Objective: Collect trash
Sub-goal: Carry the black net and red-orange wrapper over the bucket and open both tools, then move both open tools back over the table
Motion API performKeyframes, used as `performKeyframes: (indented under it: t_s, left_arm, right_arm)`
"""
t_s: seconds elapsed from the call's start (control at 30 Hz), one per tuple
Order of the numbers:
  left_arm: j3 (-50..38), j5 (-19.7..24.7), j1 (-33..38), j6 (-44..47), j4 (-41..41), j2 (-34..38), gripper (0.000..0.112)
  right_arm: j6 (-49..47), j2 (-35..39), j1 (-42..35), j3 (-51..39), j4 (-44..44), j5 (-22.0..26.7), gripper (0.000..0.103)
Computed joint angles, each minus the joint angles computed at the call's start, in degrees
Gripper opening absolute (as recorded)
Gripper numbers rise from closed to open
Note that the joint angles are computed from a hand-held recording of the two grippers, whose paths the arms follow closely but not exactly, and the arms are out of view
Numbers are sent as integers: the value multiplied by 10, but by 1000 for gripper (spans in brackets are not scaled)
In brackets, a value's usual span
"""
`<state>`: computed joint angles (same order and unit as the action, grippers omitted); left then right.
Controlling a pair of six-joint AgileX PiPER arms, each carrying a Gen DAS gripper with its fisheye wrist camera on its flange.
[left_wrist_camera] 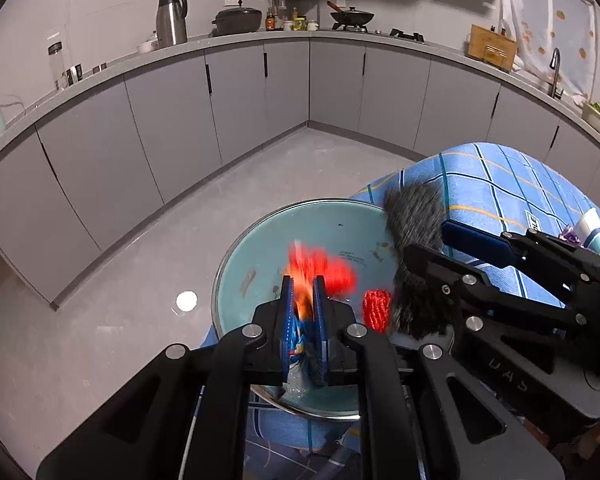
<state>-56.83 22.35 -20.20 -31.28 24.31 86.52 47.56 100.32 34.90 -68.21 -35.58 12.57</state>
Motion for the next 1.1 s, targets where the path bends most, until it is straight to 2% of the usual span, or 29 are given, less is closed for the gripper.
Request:
performKeyframes:
  t_s: [0.1,0.13,0.2,0.27,0.37,0.5,0.77,1.1]
  left_arm:
    - [1,1,4,-8,5,2,14]
    - [1,1,7,-9,3,2,19]
    - [5,-2,9,-23,18,1,30]
    - [10,-2,5,-63,57,-5,52]
    - [15,-3,-1,-101,98,-14,63]
    - [14,1,-10,-105,101,-15,65]
    - [9,14,-29,-147,138,-14,77]
    - [0,27,-66,-168,155,-6,80]
  right_arm:
    - [9,-2,-7,7,-2,-8,41]
    - [3,-3,-9,9,6,-10,43]
    - [28,-6,-10,14,-15,-10,45]
    - [54,-12,-12,21,-35,-9,48]
    - [127,-32,-14,42,-93,-6,54]
    - [173,-59,-21,66,-122,2,56]
    - [237,-89,-34,104,-170,6,57]
    - [302,-141,-49,152,-226,16,58]
